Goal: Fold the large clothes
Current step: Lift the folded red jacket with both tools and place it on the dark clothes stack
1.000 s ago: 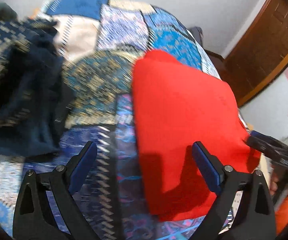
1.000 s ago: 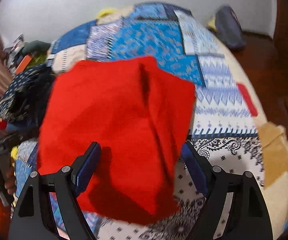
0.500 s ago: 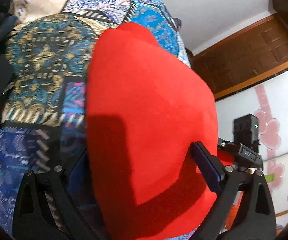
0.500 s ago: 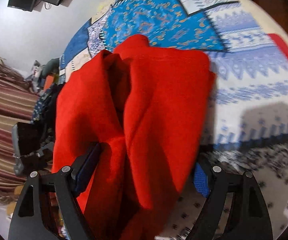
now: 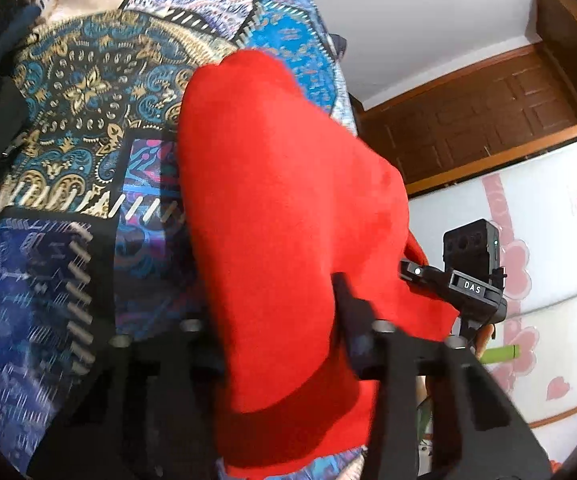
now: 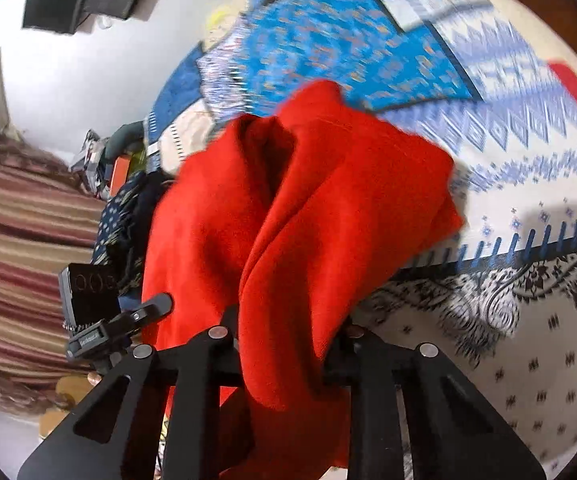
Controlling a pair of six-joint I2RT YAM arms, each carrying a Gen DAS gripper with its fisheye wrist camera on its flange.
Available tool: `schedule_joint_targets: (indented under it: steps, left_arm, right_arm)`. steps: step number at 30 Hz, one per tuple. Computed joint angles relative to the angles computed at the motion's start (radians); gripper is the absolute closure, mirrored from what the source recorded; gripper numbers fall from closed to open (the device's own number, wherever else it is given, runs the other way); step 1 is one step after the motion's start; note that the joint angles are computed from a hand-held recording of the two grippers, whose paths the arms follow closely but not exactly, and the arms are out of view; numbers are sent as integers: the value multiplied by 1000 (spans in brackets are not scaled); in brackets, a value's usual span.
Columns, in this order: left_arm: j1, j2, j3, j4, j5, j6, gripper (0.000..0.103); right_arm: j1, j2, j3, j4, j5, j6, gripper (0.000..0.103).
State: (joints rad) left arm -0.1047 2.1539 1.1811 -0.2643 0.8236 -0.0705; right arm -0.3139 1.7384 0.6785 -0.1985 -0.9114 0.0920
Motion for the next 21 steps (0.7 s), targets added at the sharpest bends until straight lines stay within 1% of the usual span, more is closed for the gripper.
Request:
schedule_joint_targets:
  steps: [2,4,6,8,10,12,15,16,17,18,19,21]
  left_arm:
    - [4,-80,-33,-37,-15,27,71]
    - [3,-168,-55,-73,-50,54,71]
    - [17,-245,-76,-96,-58,75,71]
    - [58,-341,-87,-147,-41,109,71]
    - [119,-425,-76,-223,-11,166,71]
    - [174,-464,-39,-292,14,214,71]
    - [274,-491,71,-423,48,301,71]
    - [310,-483,122,-476,56,332,71]
    - [334,-474,160,-505,63,349,71]
    - [370,-456,222,-552,74,380,71]
    - [401,-434,284,-595,79,410,71]
    - [451,-385,393,-652,87,448,71]
  right_arm:
    - [29,-95,-15,-32,16,19,84]
    - [79,-214,-29,-57,49,65,84]
    - [129,-295,-18,-75,78,112,84]
    - [173,-364,1,-82,95,163,84]
    - [222,-413,29,-70,109,223,84]
    - [281,-442,66,-55,136,277,84]
    - [385,-448,133,-34,209,334,84]
    - [445,-427,188,-33,260,354,84]
    - [488,-402,234,-28,296,365,84]
    - [508,-404,252,-32,310,364,84]
    - [555,-364,309,-21,345,380,84]
    - [608,-307,377,1,373,398,84]
